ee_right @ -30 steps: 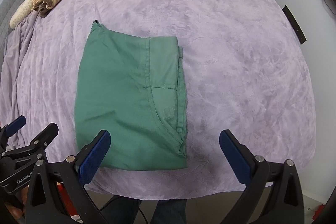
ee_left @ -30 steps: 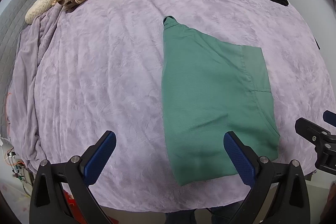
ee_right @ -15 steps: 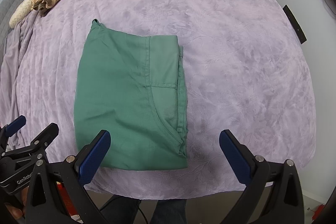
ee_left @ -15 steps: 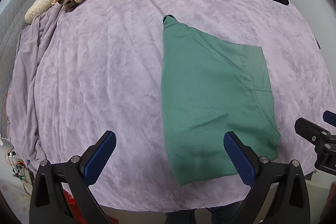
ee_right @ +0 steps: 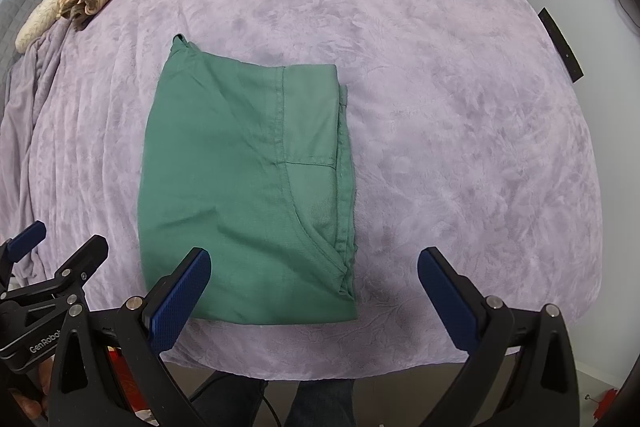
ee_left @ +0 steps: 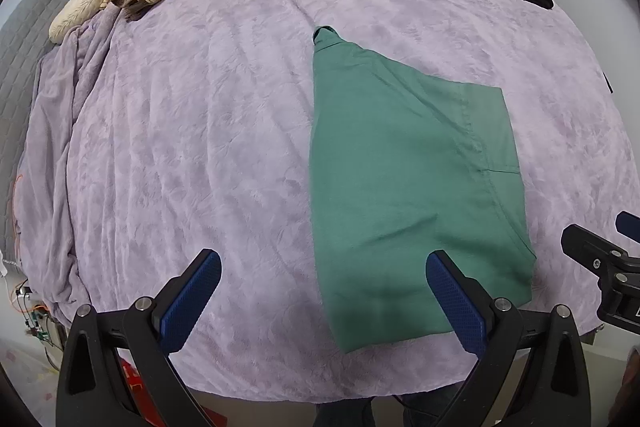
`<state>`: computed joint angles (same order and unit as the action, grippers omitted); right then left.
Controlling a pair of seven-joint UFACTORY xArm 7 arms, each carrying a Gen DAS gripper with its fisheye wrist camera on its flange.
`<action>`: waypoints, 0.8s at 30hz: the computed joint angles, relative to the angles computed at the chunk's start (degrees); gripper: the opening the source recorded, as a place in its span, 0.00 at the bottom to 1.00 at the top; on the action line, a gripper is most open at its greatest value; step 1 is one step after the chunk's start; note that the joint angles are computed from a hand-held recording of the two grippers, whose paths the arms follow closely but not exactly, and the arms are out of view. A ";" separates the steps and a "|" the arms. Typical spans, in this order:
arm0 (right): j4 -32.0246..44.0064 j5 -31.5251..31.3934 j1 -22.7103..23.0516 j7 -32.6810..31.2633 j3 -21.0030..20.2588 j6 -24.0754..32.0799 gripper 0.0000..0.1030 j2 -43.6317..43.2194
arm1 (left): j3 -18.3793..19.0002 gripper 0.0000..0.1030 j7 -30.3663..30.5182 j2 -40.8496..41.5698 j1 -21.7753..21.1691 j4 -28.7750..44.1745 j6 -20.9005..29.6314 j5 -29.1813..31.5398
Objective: Fold large clothes
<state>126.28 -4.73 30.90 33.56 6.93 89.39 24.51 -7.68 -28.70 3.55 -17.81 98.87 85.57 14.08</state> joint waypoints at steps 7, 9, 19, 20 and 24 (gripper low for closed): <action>0.95 -0.10 -0.06 -0.64 -0.22 0.59 1.00 0.57 | 0.00 1.00 -0.23 -0.19 0.01 -0.20 0.42 0.21; 1.21 -0.13 -0.07 -0.73 -0.25 0.75 1.00 0.75 | -0.03 1.00 -0.30 0.00 -0.02 0.10 0.62 0.25; 1.66 -0.20 -0.04 -0.90 -0.40 1.15 1.00 0.97 | 0.04 1.00 -0.44 -0.03 -0.03 0.11 1.26 0.51; 1.73 -0.12 -0.18 -1.13 -0.40 1.13 1.00 1.06 | -0.02 1.00 -0.60 0.41 -0.12 0.67 1.51 0.65; 1.58 -0.15 -0.16 -1.18 -0.40 1.15 1.00 0.93 | 0.04 1.00 -0.65 0.51 -0.24 0.82 1.64 0.68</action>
<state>127.87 -4.88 30.74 32.38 6.53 90.54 25.44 -7.64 -29.35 4.06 -18.05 99.69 87.21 14.76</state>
